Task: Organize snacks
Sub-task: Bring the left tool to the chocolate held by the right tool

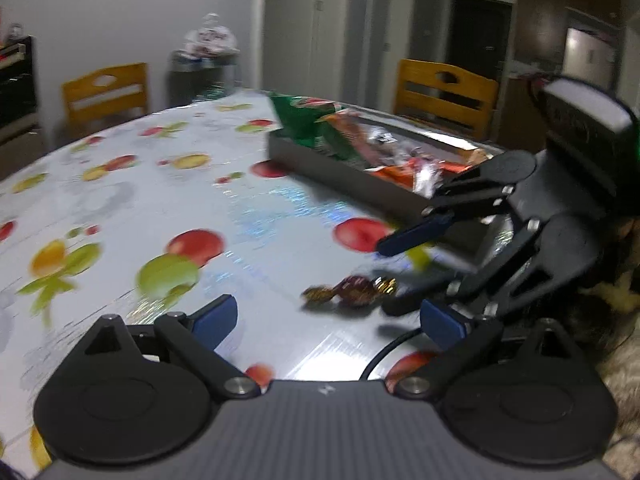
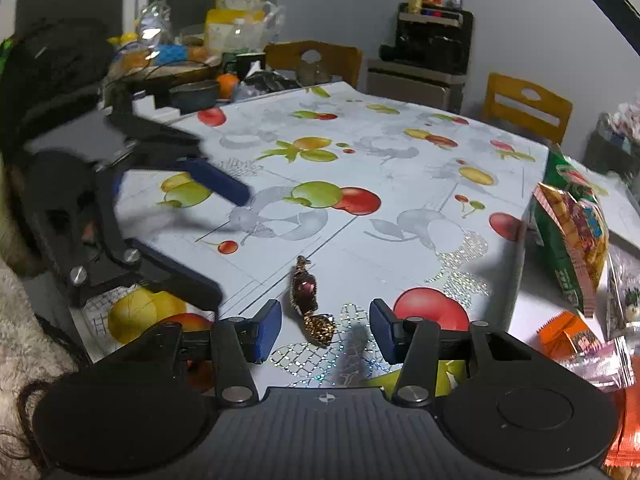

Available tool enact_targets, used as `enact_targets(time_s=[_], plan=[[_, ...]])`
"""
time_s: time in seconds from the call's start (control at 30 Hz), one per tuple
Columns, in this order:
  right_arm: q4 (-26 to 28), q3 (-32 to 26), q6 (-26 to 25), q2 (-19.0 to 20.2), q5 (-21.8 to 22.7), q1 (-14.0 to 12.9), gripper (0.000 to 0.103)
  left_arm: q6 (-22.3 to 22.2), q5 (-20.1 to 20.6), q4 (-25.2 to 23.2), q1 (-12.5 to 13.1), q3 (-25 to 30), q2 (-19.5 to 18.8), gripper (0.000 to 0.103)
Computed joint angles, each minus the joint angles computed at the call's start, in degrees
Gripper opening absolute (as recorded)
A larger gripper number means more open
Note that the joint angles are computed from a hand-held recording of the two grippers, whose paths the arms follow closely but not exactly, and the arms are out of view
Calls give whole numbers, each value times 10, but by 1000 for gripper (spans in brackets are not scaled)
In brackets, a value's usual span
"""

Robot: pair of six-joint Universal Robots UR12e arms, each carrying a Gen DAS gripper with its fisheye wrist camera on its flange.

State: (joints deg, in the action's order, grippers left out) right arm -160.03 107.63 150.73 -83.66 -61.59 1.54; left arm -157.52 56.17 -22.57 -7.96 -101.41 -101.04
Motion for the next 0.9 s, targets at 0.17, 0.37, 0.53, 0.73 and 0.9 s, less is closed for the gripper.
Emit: enact_targets(time_s=[0.17,0.37,0.53,0.73,0.9], plan=[[-22,6,-18,4,-3,4,39,-10,-44,-11,-2,32,-28,96],[-29,6,-27,7,-6,3,18,8,-87,-50,2,60,-54,59],[-27,8,-26,6,10,-5,17,16,-139,-77,14,66,-64,45],[-40,10,-12,8,13,-7,15,43,-143,-106,13,68,-60,14],[-35,11,-25,7,17,-8,15,83,-109,-80,9,57,-51,16]])
